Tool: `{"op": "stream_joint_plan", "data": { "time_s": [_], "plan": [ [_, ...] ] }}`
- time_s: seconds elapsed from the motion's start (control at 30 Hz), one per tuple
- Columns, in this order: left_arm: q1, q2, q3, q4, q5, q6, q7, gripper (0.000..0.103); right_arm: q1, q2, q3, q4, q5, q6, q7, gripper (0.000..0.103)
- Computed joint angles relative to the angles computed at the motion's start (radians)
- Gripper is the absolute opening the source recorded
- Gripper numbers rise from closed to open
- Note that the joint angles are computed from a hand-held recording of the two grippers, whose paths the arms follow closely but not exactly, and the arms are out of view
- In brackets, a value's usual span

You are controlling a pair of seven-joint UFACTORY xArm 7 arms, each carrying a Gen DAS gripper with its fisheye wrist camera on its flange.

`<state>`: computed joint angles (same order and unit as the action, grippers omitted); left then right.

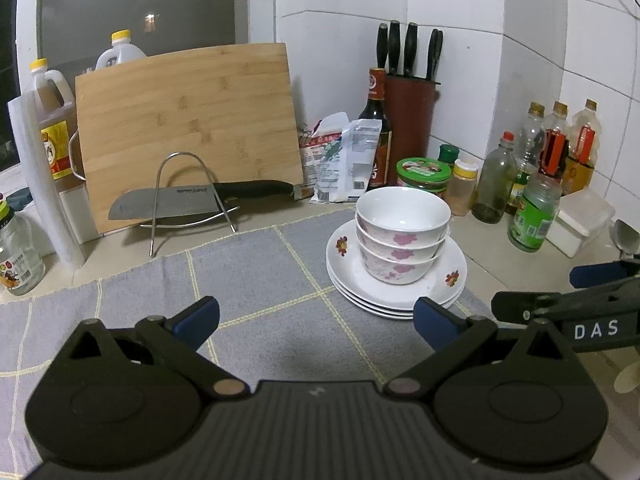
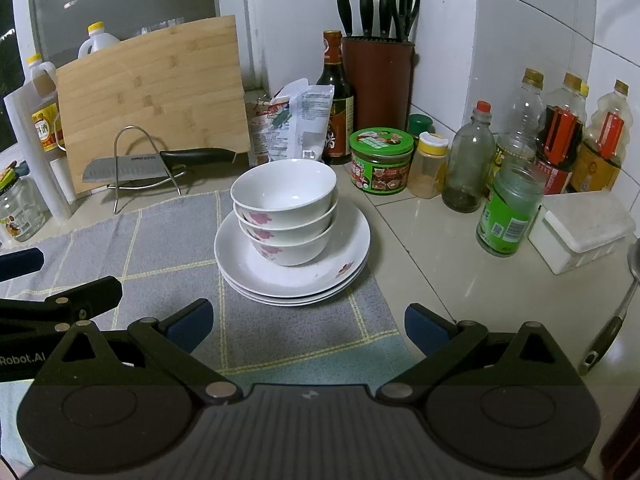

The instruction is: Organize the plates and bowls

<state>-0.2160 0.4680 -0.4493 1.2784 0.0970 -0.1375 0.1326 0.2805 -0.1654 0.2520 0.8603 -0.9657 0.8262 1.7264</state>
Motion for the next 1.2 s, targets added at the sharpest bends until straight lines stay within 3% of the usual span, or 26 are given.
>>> {"op": "stream_joint_plan", "data": {
  "time_s": [1.2],
  "plan": [
    [-0.072, 0.016, 0.055, 0.052, -0.046, 0.039, 0.012, 0.102, -0.01, -0.002, -0.01, 0.007, 0.012, 0.01, -0.035, 0.103]
  ]
}}
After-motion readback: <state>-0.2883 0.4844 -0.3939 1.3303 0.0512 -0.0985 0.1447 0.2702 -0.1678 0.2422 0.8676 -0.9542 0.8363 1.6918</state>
